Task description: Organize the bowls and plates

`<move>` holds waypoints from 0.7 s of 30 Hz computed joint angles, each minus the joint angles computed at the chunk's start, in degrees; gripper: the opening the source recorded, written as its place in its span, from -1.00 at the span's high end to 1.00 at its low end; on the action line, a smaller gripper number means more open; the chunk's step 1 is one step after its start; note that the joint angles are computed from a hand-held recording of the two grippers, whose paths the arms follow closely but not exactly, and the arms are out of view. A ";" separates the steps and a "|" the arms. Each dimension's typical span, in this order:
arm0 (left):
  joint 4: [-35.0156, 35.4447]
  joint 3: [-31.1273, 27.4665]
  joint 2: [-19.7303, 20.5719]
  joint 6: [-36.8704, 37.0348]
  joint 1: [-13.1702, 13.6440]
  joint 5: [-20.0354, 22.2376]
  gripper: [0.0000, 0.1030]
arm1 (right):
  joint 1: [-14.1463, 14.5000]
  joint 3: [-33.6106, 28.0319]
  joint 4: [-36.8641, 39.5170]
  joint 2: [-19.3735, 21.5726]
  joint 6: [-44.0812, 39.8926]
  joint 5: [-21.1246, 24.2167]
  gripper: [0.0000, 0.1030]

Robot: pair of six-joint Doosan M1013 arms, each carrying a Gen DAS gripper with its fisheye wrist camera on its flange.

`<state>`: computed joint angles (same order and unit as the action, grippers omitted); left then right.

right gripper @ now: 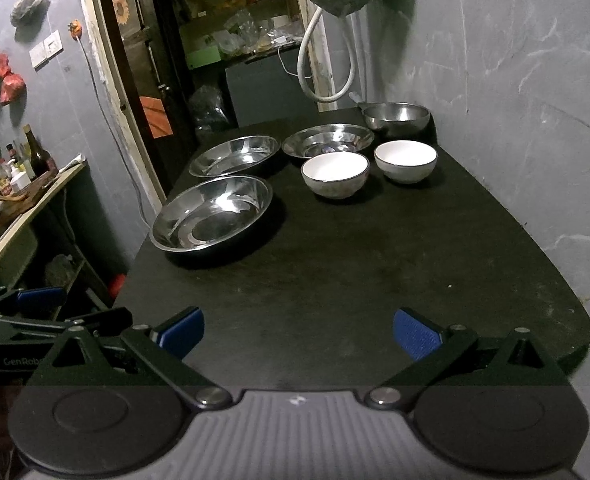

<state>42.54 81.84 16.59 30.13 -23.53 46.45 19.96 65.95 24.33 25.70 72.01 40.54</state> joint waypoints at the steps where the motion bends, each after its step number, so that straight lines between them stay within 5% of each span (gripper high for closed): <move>1: -0.34 -0.23 0.17 0.37 0.08 0.16 -0.98 | -0.03 -0.31 0.05 0.21 0.07 0.40 -1.00; 21: -4.99 -5.66 4.06 3.81 1.89 4.22 -0.98 | 0.46 -9.99 -5.00 6.00 0.53 7.89 -1.00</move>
<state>37.56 76.17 20.64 33.94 -21.64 50.67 20.42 55.96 19.33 31.70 72.54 48.44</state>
